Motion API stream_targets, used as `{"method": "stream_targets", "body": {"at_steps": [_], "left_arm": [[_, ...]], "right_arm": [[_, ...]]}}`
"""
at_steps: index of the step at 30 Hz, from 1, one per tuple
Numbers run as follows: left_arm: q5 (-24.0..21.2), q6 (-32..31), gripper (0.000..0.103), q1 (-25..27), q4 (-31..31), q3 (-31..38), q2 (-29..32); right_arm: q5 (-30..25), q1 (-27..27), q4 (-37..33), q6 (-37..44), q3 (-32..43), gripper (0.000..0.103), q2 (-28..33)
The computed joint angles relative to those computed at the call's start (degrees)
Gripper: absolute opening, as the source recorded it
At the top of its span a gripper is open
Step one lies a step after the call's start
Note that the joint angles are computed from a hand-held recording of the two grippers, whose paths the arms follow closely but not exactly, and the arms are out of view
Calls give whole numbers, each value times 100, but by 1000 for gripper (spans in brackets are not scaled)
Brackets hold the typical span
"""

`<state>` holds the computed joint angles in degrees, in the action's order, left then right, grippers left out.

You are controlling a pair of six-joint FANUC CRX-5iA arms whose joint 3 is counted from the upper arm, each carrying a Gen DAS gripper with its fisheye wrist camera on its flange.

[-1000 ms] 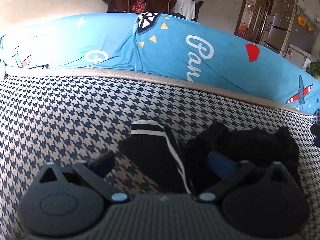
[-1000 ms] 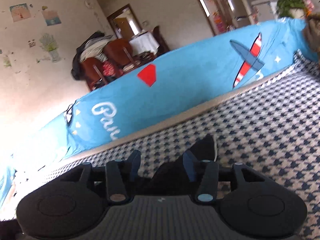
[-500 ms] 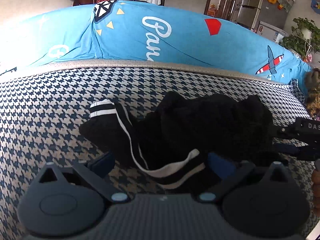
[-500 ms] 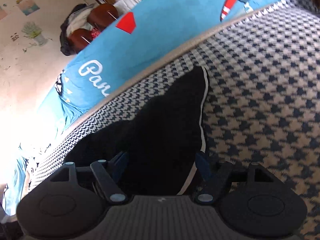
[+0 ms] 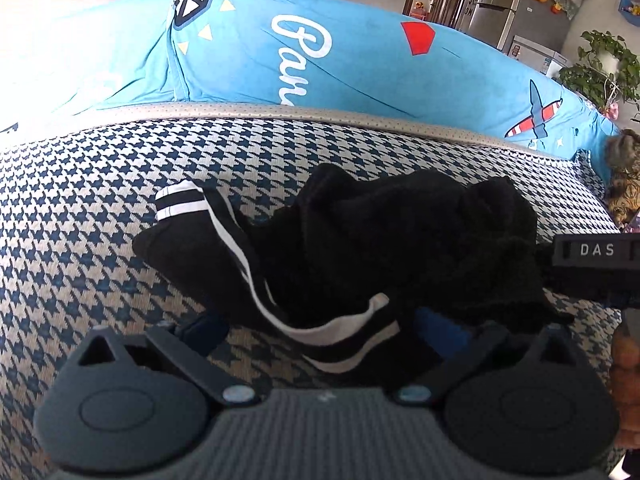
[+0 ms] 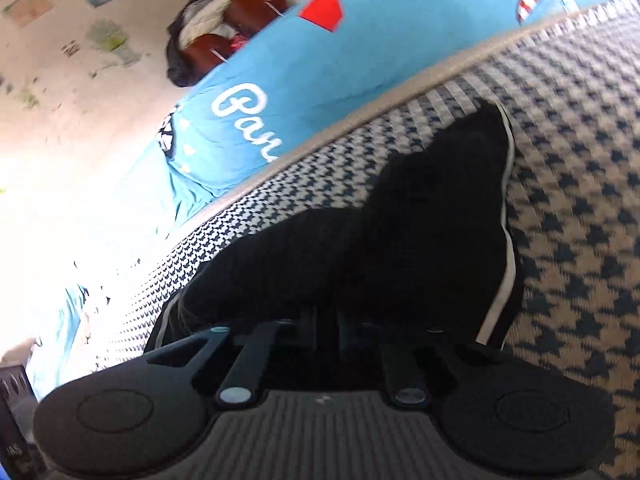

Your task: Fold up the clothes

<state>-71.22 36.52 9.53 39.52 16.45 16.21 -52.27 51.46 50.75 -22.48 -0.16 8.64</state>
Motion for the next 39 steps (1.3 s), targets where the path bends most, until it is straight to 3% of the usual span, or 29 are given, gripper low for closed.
{"method": "stream_targets", "body": {"at_steps": [4, 9, 12, 16, 21, 28, 30, 34, 39], "left_arm": [[296, 17, 98, -20, 34, -139, -97], [1127, 162, 98, -115, -221, -377, -318], [1194, 432, 98, -119, -389, -236, -258], [577, 768, 102, -4, -329, 223, 52], [-223, 798, 103, 152, -69, 590, 334], [-368, 526, 103, 245, -1, 584, 325], [-451, 520, 103, 267, 5, 622, 355], [-768, 455, 103, 265, 69, 720, 468], [-843, 440, 103, 207, 109, 653, 479]], "right_arm": [[-487, 105, 778, -135, 21, 5, 64], [-1108, 130, 1805, -687, -116, 4, 11], [-1217, 92, 1682, -645, -41, 4, -23], [-694, 67, 1301, -628, -168, 12, -218], [-281, 146, 840, -170, -323, 36, -400], [403, 297, 450, 766, -557, 59, -665], [479, 342, 293, 1222, -483, 69, -632], [566, 362, 95, 1689, -358, 73, -524], [340, 354, -151, 1912, -100, 73, -294]]}}
